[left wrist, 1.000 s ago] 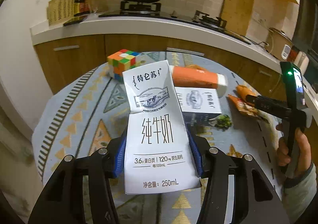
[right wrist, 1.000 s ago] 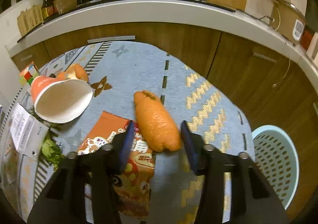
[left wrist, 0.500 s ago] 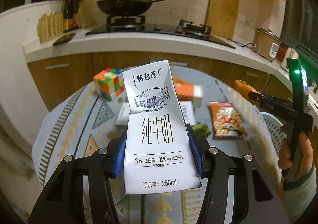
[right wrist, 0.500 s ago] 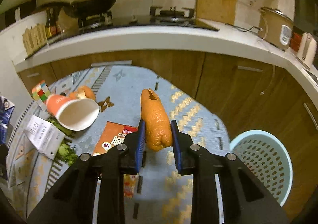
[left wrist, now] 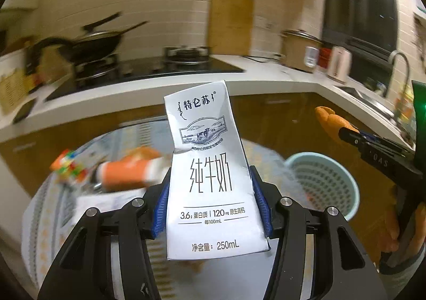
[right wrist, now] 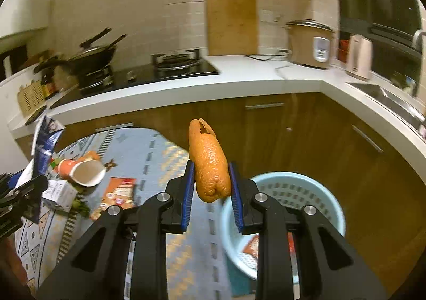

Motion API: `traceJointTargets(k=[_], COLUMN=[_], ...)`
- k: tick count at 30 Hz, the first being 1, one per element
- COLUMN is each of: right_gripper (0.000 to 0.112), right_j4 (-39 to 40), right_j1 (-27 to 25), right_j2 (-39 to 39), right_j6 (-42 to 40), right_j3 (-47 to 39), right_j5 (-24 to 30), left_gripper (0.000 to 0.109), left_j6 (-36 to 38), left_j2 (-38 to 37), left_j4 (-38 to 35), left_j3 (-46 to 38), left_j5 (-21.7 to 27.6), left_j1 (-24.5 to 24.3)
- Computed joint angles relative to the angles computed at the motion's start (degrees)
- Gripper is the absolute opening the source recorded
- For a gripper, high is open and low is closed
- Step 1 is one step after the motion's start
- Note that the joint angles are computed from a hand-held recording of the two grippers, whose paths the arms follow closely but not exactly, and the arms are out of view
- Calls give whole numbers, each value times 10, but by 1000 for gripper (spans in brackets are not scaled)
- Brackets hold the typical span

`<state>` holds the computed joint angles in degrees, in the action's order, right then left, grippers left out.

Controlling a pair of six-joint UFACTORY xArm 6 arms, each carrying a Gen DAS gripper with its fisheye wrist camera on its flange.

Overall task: Collect trash
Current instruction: 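Carry the carton and sausage to the basket and open both grippers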

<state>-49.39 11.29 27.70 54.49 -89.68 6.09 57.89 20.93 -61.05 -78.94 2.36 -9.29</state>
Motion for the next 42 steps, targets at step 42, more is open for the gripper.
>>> traceJointTargets(k=[42], right_gripper=[28], right_j4=[478], right_j1=[-85], right_j2=[56], right_j6=[-291], right_j3=[56], right_j5=[73], left_gripper=[67], left_j6=[-196], left_j2=[280], left_j4=[186], left_j3=[-366], left_j5=[324], left_j1=[-57])
